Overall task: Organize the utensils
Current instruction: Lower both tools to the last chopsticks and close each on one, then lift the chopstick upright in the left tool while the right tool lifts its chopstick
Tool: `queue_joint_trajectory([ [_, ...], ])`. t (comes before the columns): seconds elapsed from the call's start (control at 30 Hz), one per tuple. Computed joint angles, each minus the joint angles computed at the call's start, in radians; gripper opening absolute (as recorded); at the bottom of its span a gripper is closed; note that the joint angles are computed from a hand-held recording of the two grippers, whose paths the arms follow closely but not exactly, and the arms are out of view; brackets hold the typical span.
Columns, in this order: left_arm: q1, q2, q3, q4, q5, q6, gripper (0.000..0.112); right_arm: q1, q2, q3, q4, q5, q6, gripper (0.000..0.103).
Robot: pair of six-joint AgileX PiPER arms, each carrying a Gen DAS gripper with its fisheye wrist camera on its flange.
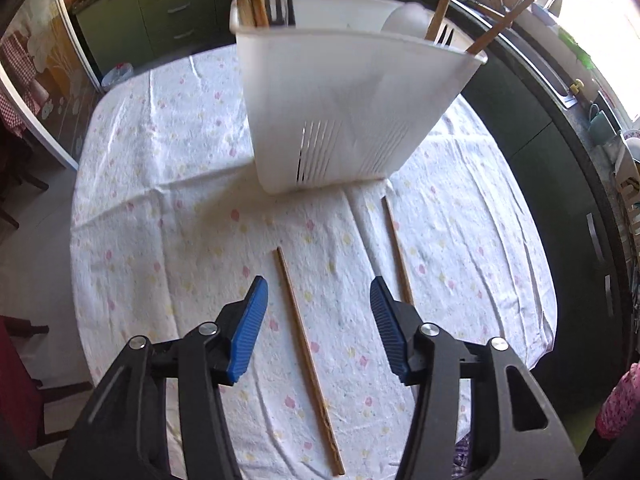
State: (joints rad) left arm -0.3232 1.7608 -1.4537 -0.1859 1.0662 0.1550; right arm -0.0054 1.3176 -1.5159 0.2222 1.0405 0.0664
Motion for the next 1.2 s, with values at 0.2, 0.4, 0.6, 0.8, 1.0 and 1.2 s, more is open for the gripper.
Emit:
queue_joint_trajectory([
  [0.2,-0.028,0.097,0.018,0.083,-0.026,-0.119,0.024,-0.007,-0.09,0.171,0.062,0.075,-0.072,0.029],
  [0.4,-0.049,0.135,0.015,0.134,-0.01,-0.171,0.018,-0.006,-0.097,0.292,0.055,0.083,-0.103,0.029],
  [0.6,-0.094,0.14,0.016,0.186,0.026,-0.219,0.011,0.006,0.007,0.337,0.058,0.105,-0.104,0.029],
  [0.8,-0.135,0.149,0.01,0.192,0.075,-0.244,0.006,0.044,0.174,0.35,0.038,0.137,-0.067,0.029],
  [1.0,-0.114,0.126,0.02,0.157,0.056,-0.206,0.005,0.067,0.315,0.323,0.048,0.118,-0.027,0.029],
  [1.2,-0.097,-0.003,0.077,0.142,0.0,-0.148,0.005,0.106,0.414,0.272,-0.004,0.077,0.054,0.023],
])
